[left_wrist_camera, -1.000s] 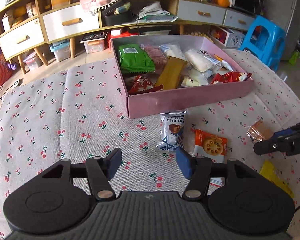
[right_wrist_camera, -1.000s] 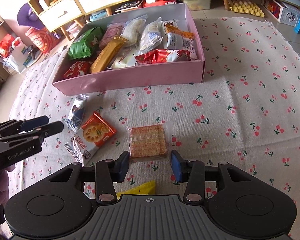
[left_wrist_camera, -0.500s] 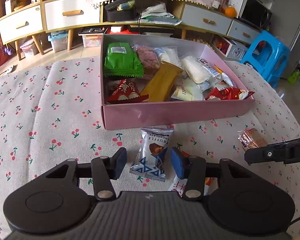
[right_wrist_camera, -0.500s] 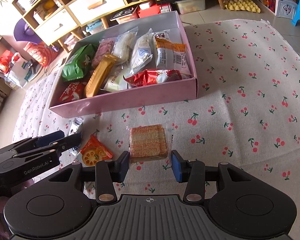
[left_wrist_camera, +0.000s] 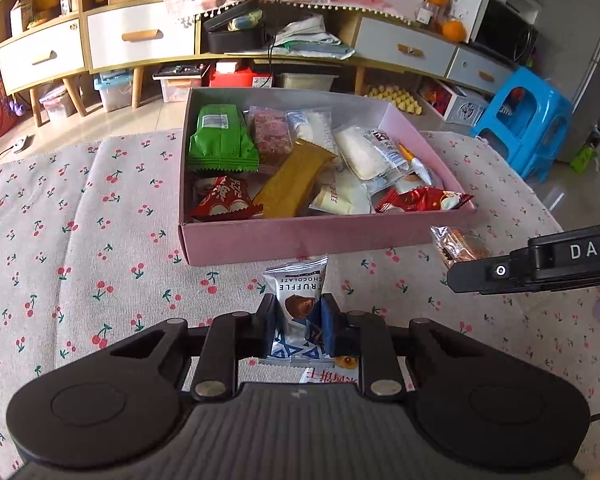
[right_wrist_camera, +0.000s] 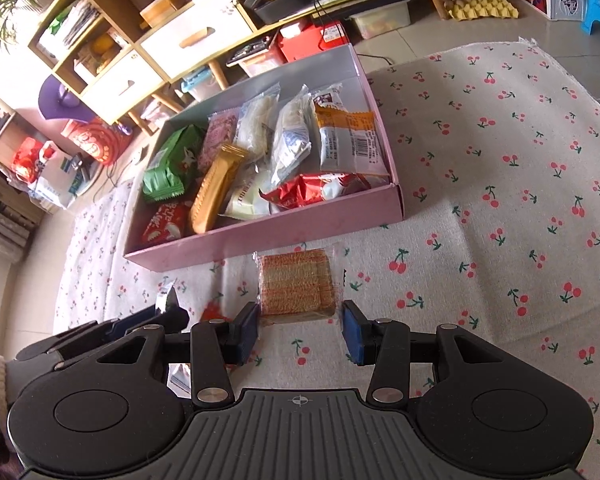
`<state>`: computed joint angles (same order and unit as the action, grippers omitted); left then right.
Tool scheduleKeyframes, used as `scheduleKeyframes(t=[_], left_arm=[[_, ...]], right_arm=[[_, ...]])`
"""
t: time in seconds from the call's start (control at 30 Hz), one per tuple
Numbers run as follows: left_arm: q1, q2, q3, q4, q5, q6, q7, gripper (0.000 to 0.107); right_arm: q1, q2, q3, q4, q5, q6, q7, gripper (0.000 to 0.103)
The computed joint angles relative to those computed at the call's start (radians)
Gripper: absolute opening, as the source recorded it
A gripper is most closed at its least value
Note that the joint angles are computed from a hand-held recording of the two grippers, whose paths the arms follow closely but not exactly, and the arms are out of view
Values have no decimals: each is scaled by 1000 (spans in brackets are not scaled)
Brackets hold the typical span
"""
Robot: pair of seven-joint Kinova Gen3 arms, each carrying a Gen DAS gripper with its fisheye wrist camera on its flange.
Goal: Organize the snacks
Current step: 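Carry the truffle packet into the box with the left gripper while the right lowers the wafer packet in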
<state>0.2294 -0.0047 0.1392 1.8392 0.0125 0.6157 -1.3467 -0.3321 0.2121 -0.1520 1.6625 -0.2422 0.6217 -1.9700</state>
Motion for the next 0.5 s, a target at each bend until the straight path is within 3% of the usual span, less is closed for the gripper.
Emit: scheduleKeyframes(t=[0.17,0.33,0.5], left_arm=[[-3,-18,3,-4,-19,-48,63,21],[2,23,5,-43,-89,-67,172,21],[4,33,-10,-4,-67,-169,239,21]], right_arm=[[63,-13,-32,29,-136,-95,95,43],[90,29,-40,-11,-219,-105,104,43],[84,62,-46,-34,-212,-153,111,43]])
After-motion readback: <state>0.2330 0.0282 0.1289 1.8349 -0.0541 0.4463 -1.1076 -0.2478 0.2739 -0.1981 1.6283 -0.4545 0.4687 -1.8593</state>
